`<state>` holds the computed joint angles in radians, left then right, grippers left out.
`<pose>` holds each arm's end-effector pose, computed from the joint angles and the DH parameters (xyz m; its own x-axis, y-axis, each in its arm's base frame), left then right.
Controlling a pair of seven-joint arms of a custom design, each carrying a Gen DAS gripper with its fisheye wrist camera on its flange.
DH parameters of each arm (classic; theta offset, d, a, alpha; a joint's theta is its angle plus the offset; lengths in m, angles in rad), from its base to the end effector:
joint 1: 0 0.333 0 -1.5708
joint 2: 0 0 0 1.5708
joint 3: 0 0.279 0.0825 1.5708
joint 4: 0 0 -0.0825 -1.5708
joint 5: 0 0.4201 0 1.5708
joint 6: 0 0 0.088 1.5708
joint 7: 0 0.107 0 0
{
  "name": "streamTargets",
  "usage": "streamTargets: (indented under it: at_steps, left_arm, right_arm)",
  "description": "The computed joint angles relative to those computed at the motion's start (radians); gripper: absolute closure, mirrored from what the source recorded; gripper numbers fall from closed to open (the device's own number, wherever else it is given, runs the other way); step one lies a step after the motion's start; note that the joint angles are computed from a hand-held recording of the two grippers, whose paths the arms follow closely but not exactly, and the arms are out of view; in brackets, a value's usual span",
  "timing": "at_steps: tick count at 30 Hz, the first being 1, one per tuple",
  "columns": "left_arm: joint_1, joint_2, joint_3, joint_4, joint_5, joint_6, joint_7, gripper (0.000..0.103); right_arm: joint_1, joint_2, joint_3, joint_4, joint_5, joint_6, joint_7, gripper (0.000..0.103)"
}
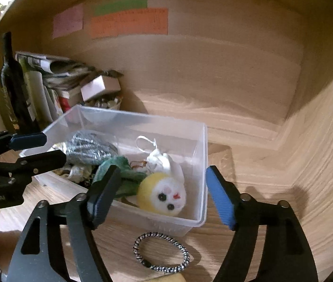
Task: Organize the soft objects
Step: 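Drop the grey bag and yellow ball into the clear box, then grasp the hair tie with the left tool while the right grasps the sponge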
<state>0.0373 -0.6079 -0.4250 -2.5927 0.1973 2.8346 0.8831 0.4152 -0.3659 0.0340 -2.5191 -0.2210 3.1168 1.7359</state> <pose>0.4331 -0.1920 0.4833 0.0590 -0.9936 0.0968 -0.6508 -0.1118 -0.7509 0.4515 0.2390 0.4700 0.4559 -0.8879 0.0611 -0.4852 -0.3055 -0.8193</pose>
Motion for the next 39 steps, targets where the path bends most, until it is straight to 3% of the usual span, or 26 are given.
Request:
streamTargets:
  at_steps: [2, 5, 8, 11, 15, 20, 22, 27, 31, 35, 38, 39]
  left_arm:
    - [-0.003, -0.035, -0.002, -0.019, 0.001, 0.010, -0.007, 0.031]
    - [-0.004, -0.073, -0.015, -0.031, -0.001, 0.014, -0.015, 0.030]
    - [-0.010, -0.109, -0.022, -0.047, -0.010, 0.019, -0.019, 0.026]
    - [-0.007, -0.146, -0.044, -0.065, -0.017, 0.025, -0.035, 0.017]
    - [-0.012, -0.166, -0.064, -0.081, -0.019, 0.017, -0.042, 0.014]
    - [-0.074, -0.130, -0.039, -0.092, -0.043, 0.006, -0.010, 0.014]
    - [-0.099, -0.106, -0.027, -0.094, -0.056, 0.007, 0.007, 0.014]
    - [-0.144, -0.030, -0.009, -0.068, -0.074, -0.013, 0.053, 0.025]
    - [-0.165, 0.033, 0.010, -0.034, -0.088, -0.018, 0.081, 0.032]
    - [-0.173, 0.103, 0.021, 0.015, -0.090, -0.031, 0.101, 0.043]
    - [-0.195, 0.168, 0.043, 0.063, -0.100, -0.039, 0.135, 0.053]
    - [-0.201, 0.187, 0.048, 0.078, -0.102, -0.043, 0.144, 0.055]
  right_arm:
    - [0.005, -0.024, -0.008, -0.019, 0.004, 0.017, 0.000, 0.022]
    - [0.073, -0.066, -0.078, -0.051, 0.031, 0.027, -0.039, 0.021]
    - [0.068, -0.116, -0.080, -0.089, 0.038, 0.028, -0.040, 0.020]
    - [0.144, -0.180, -0.165, -0.141, 0.065, 0.022, -0.087, 0.015]
    - [0.113, -0.250, -0.148, -0.210, 0.071, 0.009, -0.090, 0.004]
    - [0.132, -0.295, -0.171, -0.262, 0.092, -0.062, -0.127, 0.004]
    - [0.111, -0.298, -0.146, -0.273, 0.099, -0.087, -0.125, 0.004]
    - [0.157, -0.303, -0.191, -0.297, 0.159, -0.135, -0.179, 0.004]
    - [0.164, -0.293, -0.191, -0.305, 0.207, -0.139, -0.198, 0.005]
    - [0.160, -0.286, -0.184, -0.299, 0.229, -0.155, -0.210, 0.019]
    - [0.168, -0.270, -0.188, -0.284, 0.250, -0.182, -0.233, 0.038]
    - [0.169, -0.269, -0.187, -0.283, 0.256, -0.187, -0.242, 0.039]
